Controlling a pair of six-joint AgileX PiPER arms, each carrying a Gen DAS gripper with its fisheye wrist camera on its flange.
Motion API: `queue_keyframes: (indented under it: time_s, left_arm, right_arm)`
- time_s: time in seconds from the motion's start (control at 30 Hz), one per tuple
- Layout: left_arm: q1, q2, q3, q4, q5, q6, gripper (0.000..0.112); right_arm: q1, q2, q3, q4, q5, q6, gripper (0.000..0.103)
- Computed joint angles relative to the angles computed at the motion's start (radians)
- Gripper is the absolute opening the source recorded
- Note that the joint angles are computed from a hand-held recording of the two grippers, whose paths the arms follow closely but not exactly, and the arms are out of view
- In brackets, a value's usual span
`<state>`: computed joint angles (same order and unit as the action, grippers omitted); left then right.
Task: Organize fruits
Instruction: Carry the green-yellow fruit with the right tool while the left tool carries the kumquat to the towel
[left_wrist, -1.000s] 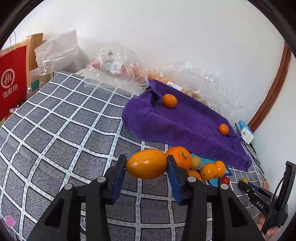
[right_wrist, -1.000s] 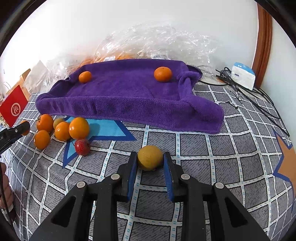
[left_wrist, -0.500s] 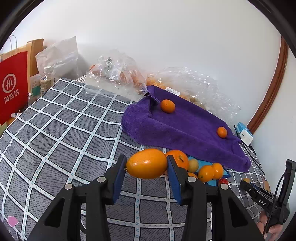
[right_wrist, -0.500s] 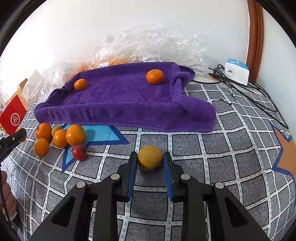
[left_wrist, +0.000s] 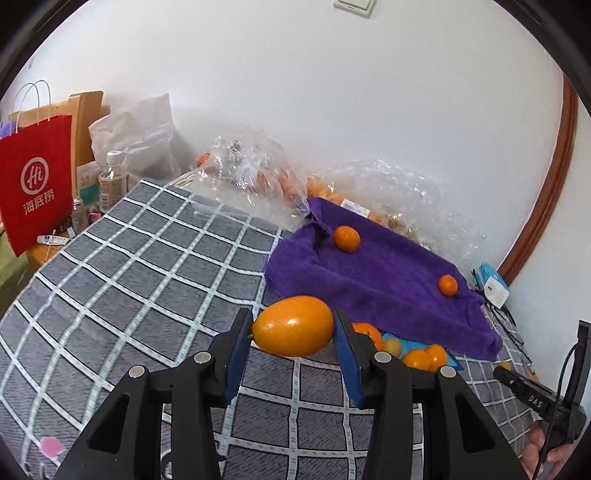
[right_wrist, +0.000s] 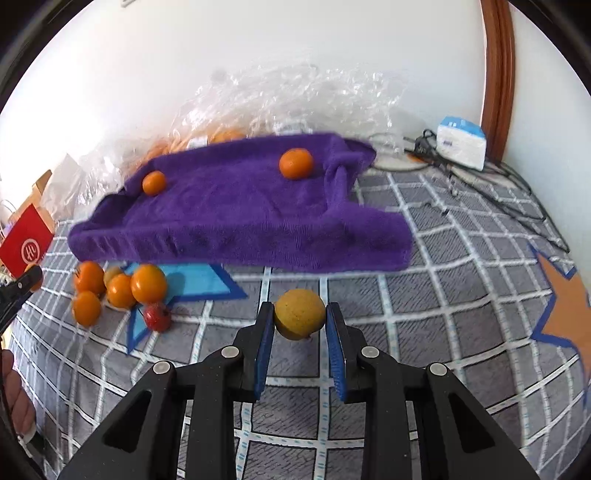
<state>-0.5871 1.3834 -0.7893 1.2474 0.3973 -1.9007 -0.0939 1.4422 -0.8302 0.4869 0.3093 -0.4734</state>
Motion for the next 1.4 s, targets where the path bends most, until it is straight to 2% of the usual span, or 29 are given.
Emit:
queue_keyframes:
  time_s: [0.07, 0.13, 0.27, 0.4, 0.7, 0.87, 1.0, 1.13, 1.23, 1.4]
  left_arm:
    - [0.01, -0.021, -0.017, -0.065, 0.0, 0.071, 0.042]
    - [0.005, -0.029, -0.062, -0.147, 0.04, 0.18, 0.042]
    - [-0.007, -0.027, -0.152, -0.167, 0.088, 0.27, 0.042]
    - [0.0, 0.026, -0.258, -0.176, 0.093, 0.334, 0.042]
    - [0.028, 0.208, -0.536, -0.244, 0.1, 0.48, 0.042]
    - [0.063, 0.309, -0.647, -0.334, 0.062, 0.563, 0.042]
    - [0.088, 0.388, -0.682, -0.311, 0.016, 0.55, 0.042]
    - [0.122, 0.441, -0.649, -0.266, -0.042, 0.492, 0.042]
    - [0.158, 0.461, -0.631, -0.413, -0.092, 0.611, 0.042]
    - [0.167, 0.461, -0.621, -0.421, -0.101, 0.614, 0.042]
  right_arm:
    - [-0.002, -0.024, -0.023, -0.032, 0.019, 0.032, 0.028]
    - [0.003, -0.038, -0.065, -0.103, 0.039, 0.104, 0.028]
    - [0.005, -0.028, -0.153, -0.149, 0.078, 0.163, 0.028]
    - [0.02, 0.012, -0.24, -0.215, 0.088, 0.24, 0.028]
    - [0.032, 0.139, -0.457, -0.255, 0.123, 0.301, 0.028]
    - [0.032, 0.231, -0.567, -0.205, 0.152, 0.264, 0.028]
    - [0.024, 0.308, -0.603, -0.169, 0.136, 0.223, 0.028]
    - [-0.007, 0.378, -0.605, -0.039, 0.146, 0.12, 0.028]
    - [-0.006, 0.405, -0.594, -0.016, 0.124, 0.089, 0.028]
    - [0.003, 0.436, -0.594, 0.017, 0.117, 0.053, 0.028]
